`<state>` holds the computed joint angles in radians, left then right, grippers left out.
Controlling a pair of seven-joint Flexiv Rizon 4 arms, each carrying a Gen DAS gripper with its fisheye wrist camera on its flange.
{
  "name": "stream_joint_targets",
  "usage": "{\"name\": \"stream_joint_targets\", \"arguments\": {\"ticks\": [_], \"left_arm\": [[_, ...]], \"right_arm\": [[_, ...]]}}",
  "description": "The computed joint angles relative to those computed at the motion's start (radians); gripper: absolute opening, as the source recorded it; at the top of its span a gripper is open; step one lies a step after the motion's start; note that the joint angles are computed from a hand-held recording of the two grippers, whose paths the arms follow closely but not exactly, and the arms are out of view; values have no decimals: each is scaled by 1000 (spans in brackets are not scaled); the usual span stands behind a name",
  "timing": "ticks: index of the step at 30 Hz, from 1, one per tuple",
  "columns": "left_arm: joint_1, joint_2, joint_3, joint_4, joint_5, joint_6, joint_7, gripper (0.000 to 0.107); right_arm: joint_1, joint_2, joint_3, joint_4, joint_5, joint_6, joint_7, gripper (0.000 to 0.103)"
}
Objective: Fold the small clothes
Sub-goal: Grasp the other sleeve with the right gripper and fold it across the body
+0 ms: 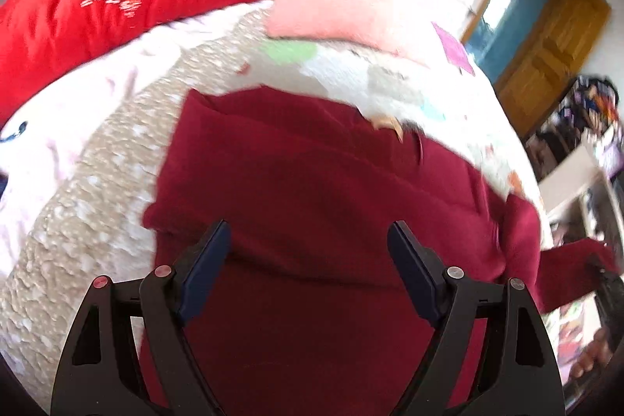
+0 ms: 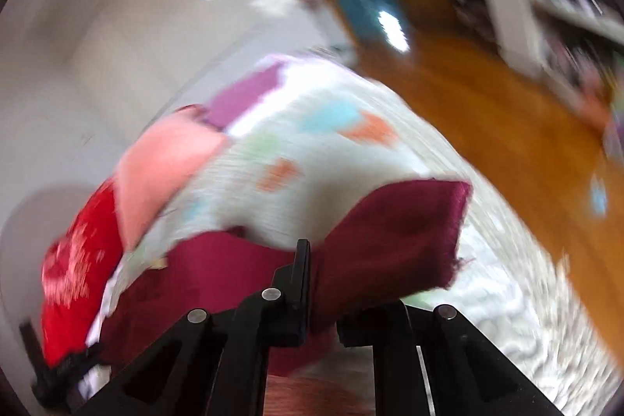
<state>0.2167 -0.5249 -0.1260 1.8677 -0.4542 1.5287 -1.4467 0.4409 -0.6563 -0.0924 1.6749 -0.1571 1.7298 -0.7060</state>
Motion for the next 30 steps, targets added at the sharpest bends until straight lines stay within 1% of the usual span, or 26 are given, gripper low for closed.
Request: {"name": "stream_joint_targets", "arguments": {"ticks": [1,2,3,4,5,7,8,9,10,11,12,13,14,15,16,17,18,20,21,23,24,25,27,28,29,30], "left_arm": [[46,7,-52,16,-28,24,13,83],[78,12,-88,28,-47,42,22,83],[119,19,-135,45,-68,68,33,83],[145,22,-161,53,-77,83,37,82],[168,26,-185,62,-83,99,38,82],[238,29,-256,85,-93,132,38,82],[272,28,-290,93,-91,142,33,82],[315,22,-333,103,-89,155,25,82],[349,18,-369,112,-83,161,16,82],[385,10,-406,116,-75,158,11,82],[432,-2,-455,120,-65,142,12,82],[473,-12,-497,123,-53,127,15,82],[507,-25,-535,127,-43,122,20,82],[521,-35,-550,127,-34,120,19,82],[507,-43,-532,120,-22,119,11,82],[480,-42,-500,108,-15,112,-2,82],[460,-45,-477,98,-10,106,-8,82],[423,-51,-444,78,0,92,-7,82],[387,-45,-404,68,7,74,-5,83],[341,-33,-356,63,16,59,21,83],[313,-25,-328,66,24,53,38,83],[265,-13,-274,67,40,33,54,83],[150,7,-139,57,73,-45,50,83],[111,14,-95,65,86,-72,50,83],[94,18,-83,81,78,-66,51,83],[94,18,-92,97,61,-54,54,82]], "right_arm": [[-1,4,18,-24,-27,15,-34,10],[-3,4,50,-53,-4,7,-90,10],[-14,-4,115,-112,57,-6,-209,10],[-37,-23,187,-170,56,-14,-276,10],[-62,-43,246,-209,25,-23,-295,10],[-131,-117,399,-297,-175,-44,-246,10],[-144,-158,470,-347,-212,-71,-272,10],[-142,-208,551,-419,-189,-127,-363,10],[-133,-256,633,-499,-102,-202,-512,11],[-128,-309,714,-580,-70,-302,-606,16],[-122,-368,796,-659,-75,-428,-667,28],[-122,-403,851,-706,-68,-499,-712,38],[-120,-416,873,-720,-41,-535,-743,50],[-124,-405,867,-701,-7,-520,-766,50],[-125,-372,829,-650,23,-475,-759,51],[-137,-345,801,-588,-3,-420,-712,57],[-143,-305,744,-517,-17,-357,-645,67],[-148,-242,666,-428,33,-291,-605,73],[-156,-213,635,-385,67,-274,-582,73],[-181,-190,625,-341,82,-268,-550,73],[-185,-171,609,-315,139,-260,-573,73],[-193,-165,603,-312,157,-266,-579,73],[-205,-148,590,-278,195,-249,-585,73],[-208,-142,587,-268,218,-251,-595,73],[-217,-137,592,-258,237,-249,-604,73],[-226,-133,600,-249,254,-249,-611,73]]}}
